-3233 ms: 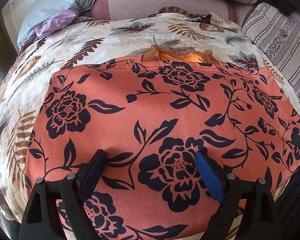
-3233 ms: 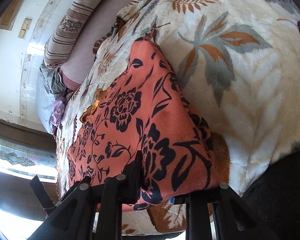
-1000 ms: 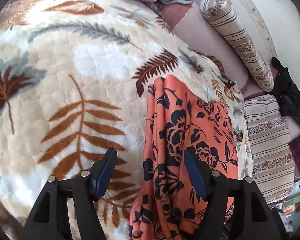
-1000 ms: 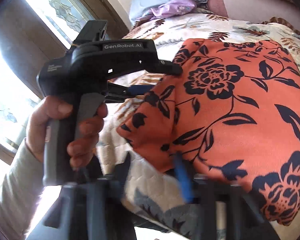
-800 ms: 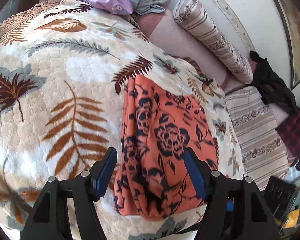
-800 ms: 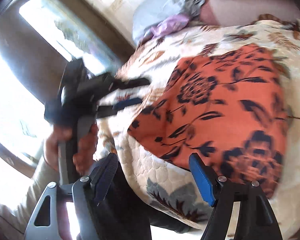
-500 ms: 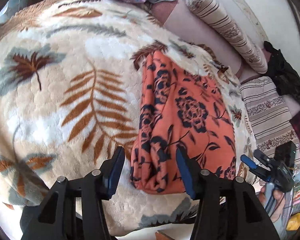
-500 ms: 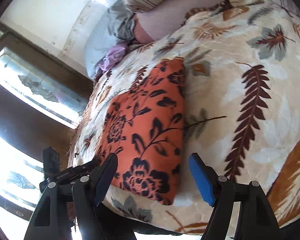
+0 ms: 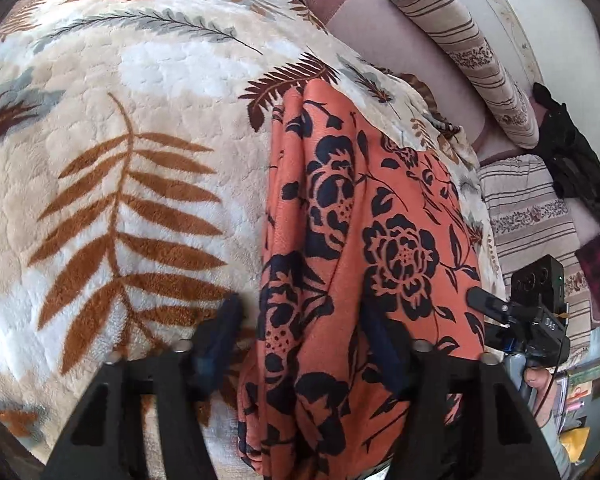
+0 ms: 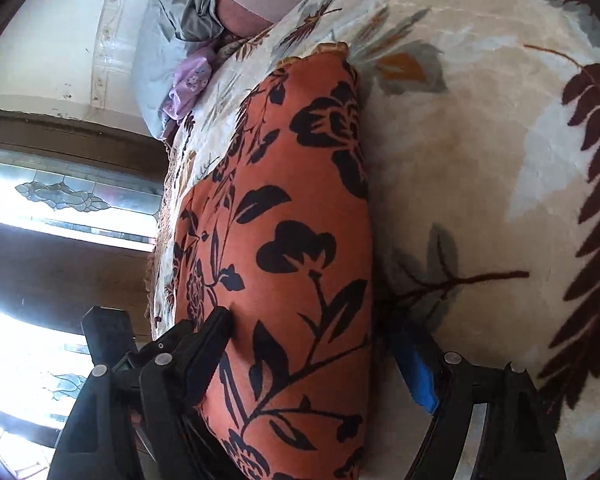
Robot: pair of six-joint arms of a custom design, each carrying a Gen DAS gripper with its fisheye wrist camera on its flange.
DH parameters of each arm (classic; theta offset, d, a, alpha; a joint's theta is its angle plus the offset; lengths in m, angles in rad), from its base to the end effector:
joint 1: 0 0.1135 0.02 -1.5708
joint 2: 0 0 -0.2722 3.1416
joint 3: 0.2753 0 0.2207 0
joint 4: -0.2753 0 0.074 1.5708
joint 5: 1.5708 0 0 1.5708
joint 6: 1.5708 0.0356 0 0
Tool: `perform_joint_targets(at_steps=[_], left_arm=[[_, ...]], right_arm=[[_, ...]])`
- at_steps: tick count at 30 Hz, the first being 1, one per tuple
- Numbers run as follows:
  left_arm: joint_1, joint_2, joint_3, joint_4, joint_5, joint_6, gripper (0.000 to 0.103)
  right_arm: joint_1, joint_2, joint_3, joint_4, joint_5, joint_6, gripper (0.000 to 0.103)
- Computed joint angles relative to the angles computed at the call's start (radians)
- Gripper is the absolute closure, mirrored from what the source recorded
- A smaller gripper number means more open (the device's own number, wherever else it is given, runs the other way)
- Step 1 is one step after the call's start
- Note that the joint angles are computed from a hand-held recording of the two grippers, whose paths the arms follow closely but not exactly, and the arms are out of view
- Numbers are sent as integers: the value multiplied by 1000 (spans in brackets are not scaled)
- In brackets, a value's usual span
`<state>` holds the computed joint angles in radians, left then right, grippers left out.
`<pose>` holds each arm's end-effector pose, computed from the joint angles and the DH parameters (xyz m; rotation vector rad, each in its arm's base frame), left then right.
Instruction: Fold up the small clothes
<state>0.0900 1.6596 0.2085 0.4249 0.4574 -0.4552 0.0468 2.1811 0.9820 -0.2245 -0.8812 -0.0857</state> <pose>0.1846 0.0009 0.0903 -0.5367 2.5468 -0.7262 0.3216 0.0426 0.0649 -0.2730 2.6943 1.2720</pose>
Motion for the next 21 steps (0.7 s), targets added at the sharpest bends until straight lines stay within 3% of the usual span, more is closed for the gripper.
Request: perform_joint_targets(at_steps=[4,8,12,15,20,21], left_arm=[[-13,52,1,77,7,-42,70],[-60,-104,-26,24,-54,-70,79],[-134,-234,18,-25,-70,-125,80],[-222,-230,115,-30,-112,-154,79],[-337,29,331,-13,-189,-172,77],[-358,105,388,-47,-215,-172,72]], right_arm=[[51,-25,-1,6,67,-23,58],[68,-153,-47,-3,108,-69,69],[13,-321,-35,-88,80,-129,70],[-71,-364,48,-185,50,-206,70],[-192,-183,242,-271,0,-264,69],[-207,-109,292,-295,6,-270,68]])
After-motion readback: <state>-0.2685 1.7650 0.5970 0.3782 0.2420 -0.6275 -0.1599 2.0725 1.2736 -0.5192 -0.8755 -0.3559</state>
